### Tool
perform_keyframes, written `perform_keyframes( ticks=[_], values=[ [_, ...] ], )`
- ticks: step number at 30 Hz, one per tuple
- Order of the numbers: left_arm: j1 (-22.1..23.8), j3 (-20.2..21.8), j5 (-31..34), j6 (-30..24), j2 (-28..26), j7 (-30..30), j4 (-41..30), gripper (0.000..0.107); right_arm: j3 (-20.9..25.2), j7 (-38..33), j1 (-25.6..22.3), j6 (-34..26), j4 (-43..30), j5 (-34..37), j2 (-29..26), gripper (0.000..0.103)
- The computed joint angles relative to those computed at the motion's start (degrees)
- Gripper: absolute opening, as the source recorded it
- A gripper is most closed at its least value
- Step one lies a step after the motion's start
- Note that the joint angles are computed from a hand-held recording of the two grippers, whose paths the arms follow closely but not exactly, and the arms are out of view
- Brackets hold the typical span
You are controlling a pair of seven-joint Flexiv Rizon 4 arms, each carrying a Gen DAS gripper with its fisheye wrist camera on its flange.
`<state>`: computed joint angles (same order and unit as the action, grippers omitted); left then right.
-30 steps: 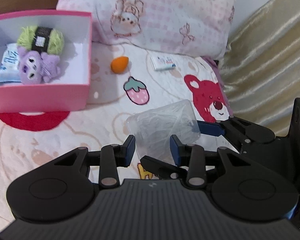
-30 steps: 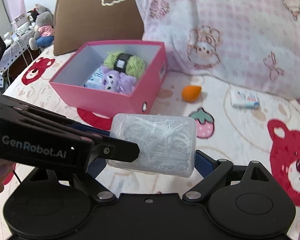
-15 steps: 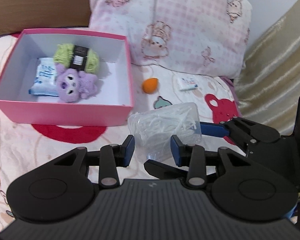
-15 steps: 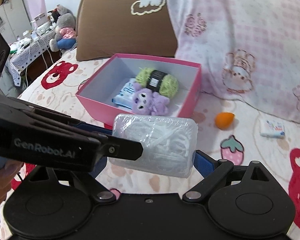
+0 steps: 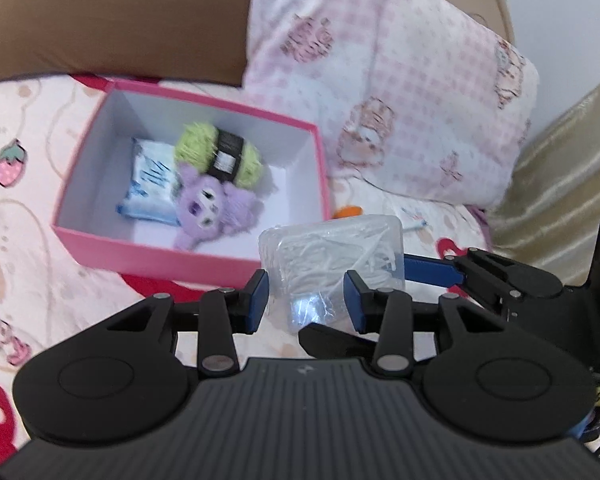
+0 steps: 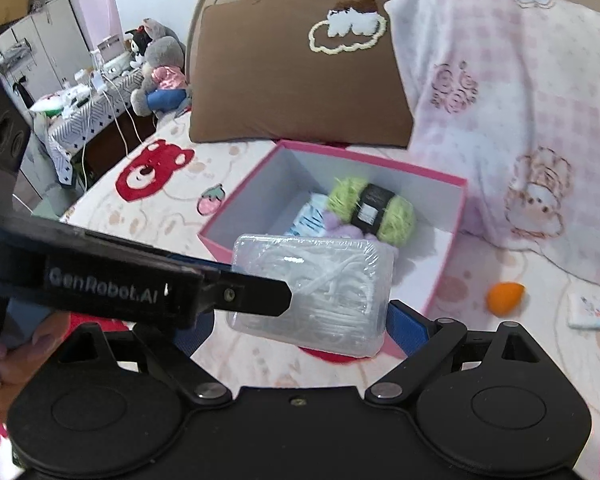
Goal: Organize objects
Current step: 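Carry the clear plastic box with the left tool over the pink box, then lower the clear box into the pink box and open the left tool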
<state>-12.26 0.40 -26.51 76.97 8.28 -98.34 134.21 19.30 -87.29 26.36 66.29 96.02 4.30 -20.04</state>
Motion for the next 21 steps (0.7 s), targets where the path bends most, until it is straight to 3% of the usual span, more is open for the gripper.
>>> perform_keyframes(
  ticks=[3,11,16,21],
  values=[
    [2.6,0.53,3.29,-1.48,-0.42,-1.93,-1.14,0.04,0.09,0.09,0.66,-3.97,-5.62,-0.37,-3.46,0.09],
    [5.89,2.3,0.15,-3.87,-3.95,2.25,-3.22,0.04,-0.48,0.38,2.28,-11.56,-16.52,0.4,-10.84,0.078],
    [9.44,2.12,5.57,-7.16,-8.13,-0.62,-7.16,0.04,-1.65,3.59,3.71,-14.78,-22.79,0.35,-16.13,0.068],
    [11.53,2.15,9.65,-11.33,-12.72,-4.23,-11.64,0.041,-2.52,6.02,4.72,-19.03,-29.38,0.14,-21.38,0.068]
  ],
)
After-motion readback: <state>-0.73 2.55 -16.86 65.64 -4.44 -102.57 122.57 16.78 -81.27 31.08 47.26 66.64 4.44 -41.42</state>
